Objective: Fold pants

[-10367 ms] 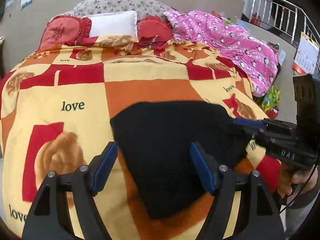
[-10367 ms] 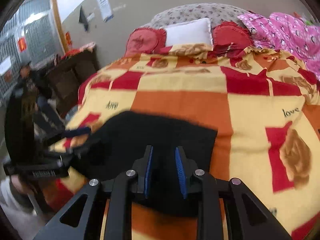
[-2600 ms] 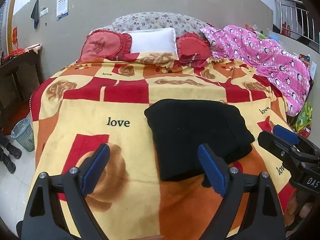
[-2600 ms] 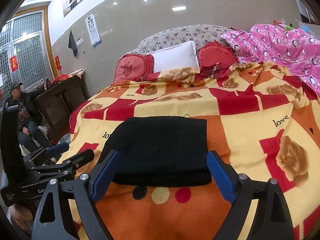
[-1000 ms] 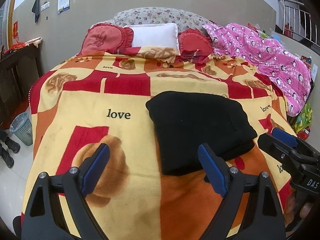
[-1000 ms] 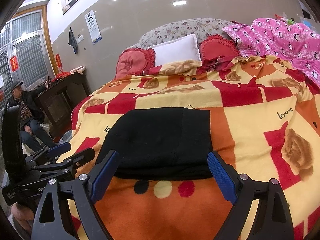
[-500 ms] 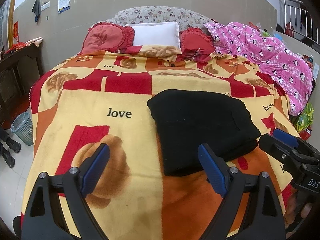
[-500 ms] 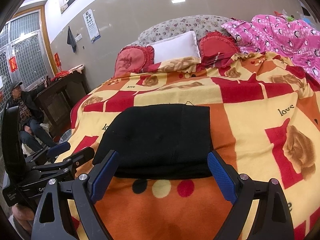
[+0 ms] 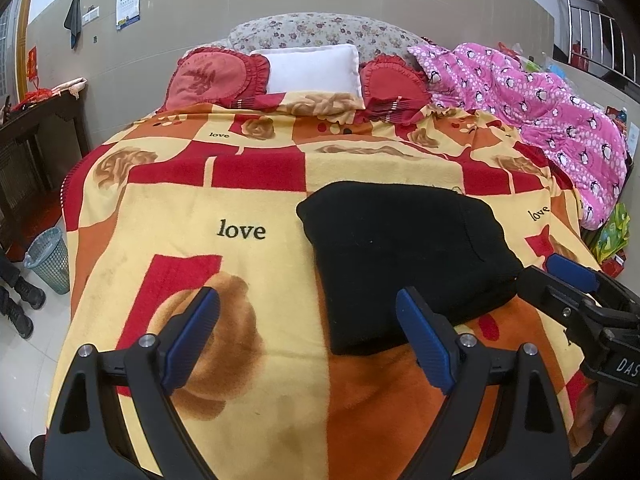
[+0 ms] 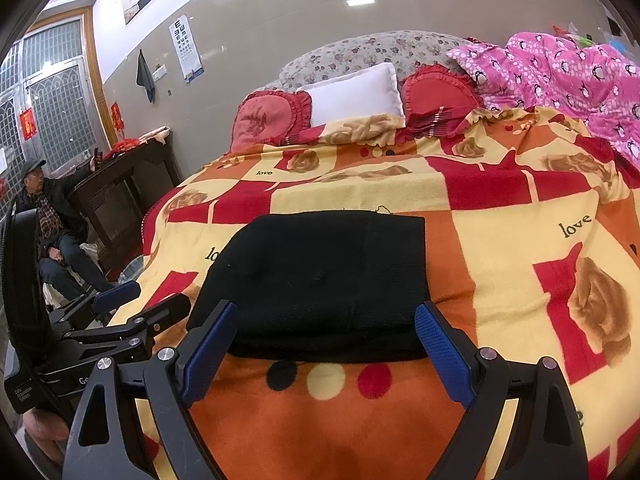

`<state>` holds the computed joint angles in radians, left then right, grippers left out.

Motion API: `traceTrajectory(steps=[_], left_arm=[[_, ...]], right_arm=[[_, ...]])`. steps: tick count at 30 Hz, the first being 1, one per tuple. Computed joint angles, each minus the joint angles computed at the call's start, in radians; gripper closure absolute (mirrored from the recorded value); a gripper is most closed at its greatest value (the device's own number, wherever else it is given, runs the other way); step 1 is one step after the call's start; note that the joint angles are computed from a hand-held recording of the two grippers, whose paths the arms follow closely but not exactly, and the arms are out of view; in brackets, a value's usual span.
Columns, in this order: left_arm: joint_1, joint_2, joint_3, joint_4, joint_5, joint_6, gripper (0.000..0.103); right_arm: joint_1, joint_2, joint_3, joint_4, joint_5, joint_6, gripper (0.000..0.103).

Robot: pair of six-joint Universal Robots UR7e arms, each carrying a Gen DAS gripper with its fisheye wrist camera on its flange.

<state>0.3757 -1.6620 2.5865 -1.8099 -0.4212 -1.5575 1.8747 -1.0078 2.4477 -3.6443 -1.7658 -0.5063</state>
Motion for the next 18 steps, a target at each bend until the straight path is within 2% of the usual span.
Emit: traceTrajectory(steps=[18], left_arm=[[0.009,-0.025,0.004,-0.006,0.002,0.023,0.013]], right_arm=[[-0.006,-0.001,0.007,-0.006,-0.006,-0.002,0.012]])
